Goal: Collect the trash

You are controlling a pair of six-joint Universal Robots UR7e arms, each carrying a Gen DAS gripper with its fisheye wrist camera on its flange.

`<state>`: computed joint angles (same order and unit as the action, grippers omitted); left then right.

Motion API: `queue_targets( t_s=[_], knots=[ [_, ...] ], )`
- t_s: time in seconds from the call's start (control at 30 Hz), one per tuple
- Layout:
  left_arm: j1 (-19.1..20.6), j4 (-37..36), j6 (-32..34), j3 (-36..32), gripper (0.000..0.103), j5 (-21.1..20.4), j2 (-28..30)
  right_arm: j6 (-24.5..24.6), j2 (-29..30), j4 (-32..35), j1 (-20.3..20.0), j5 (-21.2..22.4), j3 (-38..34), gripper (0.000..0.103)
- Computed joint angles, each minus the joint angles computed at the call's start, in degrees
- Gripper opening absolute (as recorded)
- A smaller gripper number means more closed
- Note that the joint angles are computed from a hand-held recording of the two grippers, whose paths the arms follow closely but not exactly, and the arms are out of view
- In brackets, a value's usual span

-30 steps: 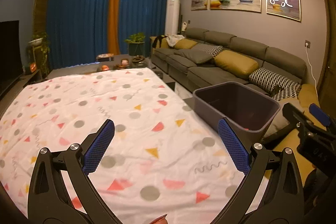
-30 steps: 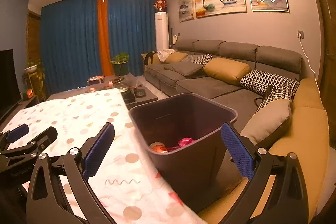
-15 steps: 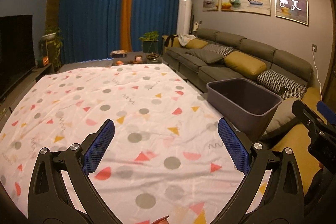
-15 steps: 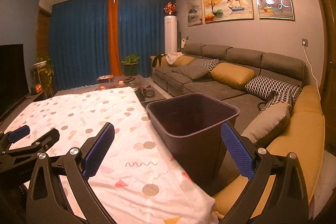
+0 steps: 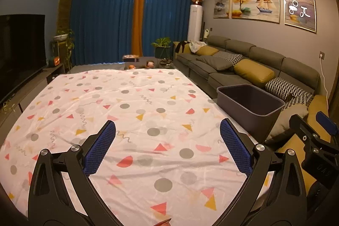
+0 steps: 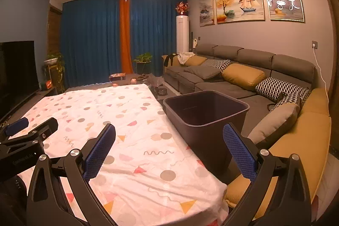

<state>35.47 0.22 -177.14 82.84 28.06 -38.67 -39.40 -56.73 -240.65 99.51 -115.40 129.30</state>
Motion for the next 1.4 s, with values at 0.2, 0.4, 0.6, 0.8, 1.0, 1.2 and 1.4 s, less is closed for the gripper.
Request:
queue_targets(
  t_s=[0.2, 0.4, 0.6, 0.8, 1.0, 1.2, 1.4],
  knots=[
    [-0.7, 0.1, -1.3, 1.8, 0.097, -0.8, -1.1, -0.4, 0.0, -0.6, 0.6, 0.2, 1.2, 0.097],
    [-1.3, -0.4, -1.7, 3.4, 0.097, -1.1, -1.9, -0.7, 0.2, -1.4, 1.1, 0.3, 1.8, 0.097],
    [-1.6, -0.6, -2.0, 4.2, 0.097, -1.2, -2.3, -1.0, 0.1, -1.9, 1.3, 0.4, 2.2, 0.097],
    [-1.7, -0.9, -2.1, 4.6, 0.097, -1.3, -2.5, -0.9, 0.3, -2.2, 1.3, 0.5, 2.3, 0.097],
    [-1.7, -1.1, -1.9, 4.8, 0.097, -1.2, -2.6, -0.5, 0.1, -2.1, 1.1, 0.6, 2.4, 0.097],
    [-1.7, -1.1, -1.9, 4.9, 0.097, -1.3, -2.7, -0.3, 0.0, -2.0, 1.0, 0.5, 2.4, 0.097],
    [-1.8, -1.0, -2.0, 4.9, 0.097, -1.4, -2.6, -0.2, -0.1, -1.8, 1.0, 0.6, 2.5, 0.097]
  ],
)
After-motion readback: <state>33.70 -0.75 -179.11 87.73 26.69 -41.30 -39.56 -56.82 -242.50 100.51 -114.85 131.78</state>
